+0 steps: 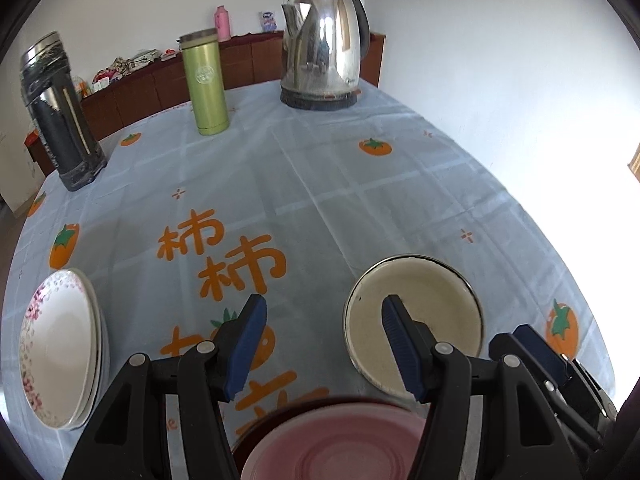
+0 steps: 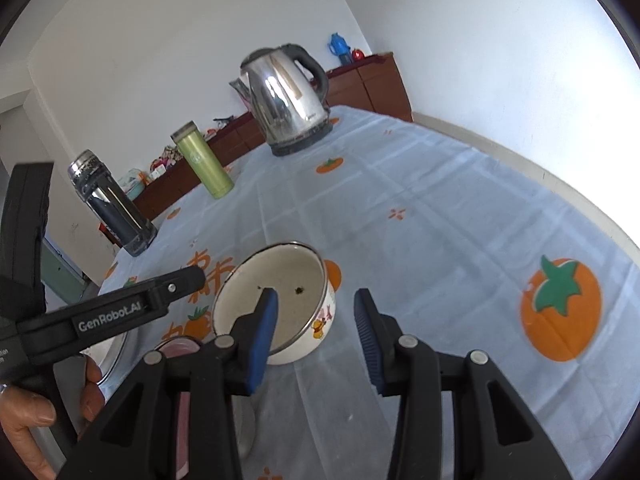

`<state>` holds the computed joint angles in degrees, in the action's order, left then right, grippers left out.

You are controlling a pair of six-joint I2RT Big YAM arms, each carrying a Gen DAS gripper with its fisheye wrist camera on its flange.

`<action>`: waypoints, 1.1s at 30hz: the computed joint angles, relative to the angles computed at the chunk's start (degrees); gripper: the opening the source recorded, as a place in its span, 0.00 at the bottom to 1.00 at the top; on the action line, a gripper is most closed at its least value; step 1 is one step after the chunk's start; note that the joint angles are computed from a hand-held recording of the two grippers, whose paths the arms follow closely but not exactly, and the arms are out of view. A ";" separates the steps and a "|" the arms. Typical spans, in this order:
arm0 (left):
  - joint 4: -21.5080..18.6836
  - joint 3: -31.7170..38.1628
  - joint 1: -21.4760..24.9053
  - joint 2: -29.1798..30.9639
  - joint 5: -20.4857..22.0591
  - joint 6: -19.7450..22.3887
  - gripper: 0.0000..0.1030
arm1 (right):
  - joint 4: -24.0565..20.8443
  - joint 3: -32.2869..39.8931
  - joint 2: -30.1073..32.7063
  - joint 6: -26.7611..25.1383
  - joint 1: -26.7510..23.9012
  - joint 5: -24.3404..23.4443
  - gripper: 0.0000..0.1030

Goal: Organize plates and bowls
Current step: 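Bring both grippers to the rim of the white enamel bowl, then close both grippers on the enamel bowl rim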

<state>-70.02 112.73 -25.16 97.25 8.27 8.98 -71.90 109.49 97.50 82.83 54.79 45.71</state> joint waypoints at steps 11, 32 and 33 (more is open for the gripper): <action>-2.98 3.37 -1.73 3.73 -3.34 0.54 0.40 | 2.55 -1.16 0.32 -2.17 -1.54 -3.43 0.38; -6.66 6.17 -2.99 7.27 -4.53 0.09 0.17 | 2.74 -0.08 1.66 -4.48 -2.43 -6.01 0.21; -6.93 6.31 -3.04 7.43 -4.53 0.16 0.15 | 2.60 0.12 1.78 -4.72 -2.49 -5.96 0.21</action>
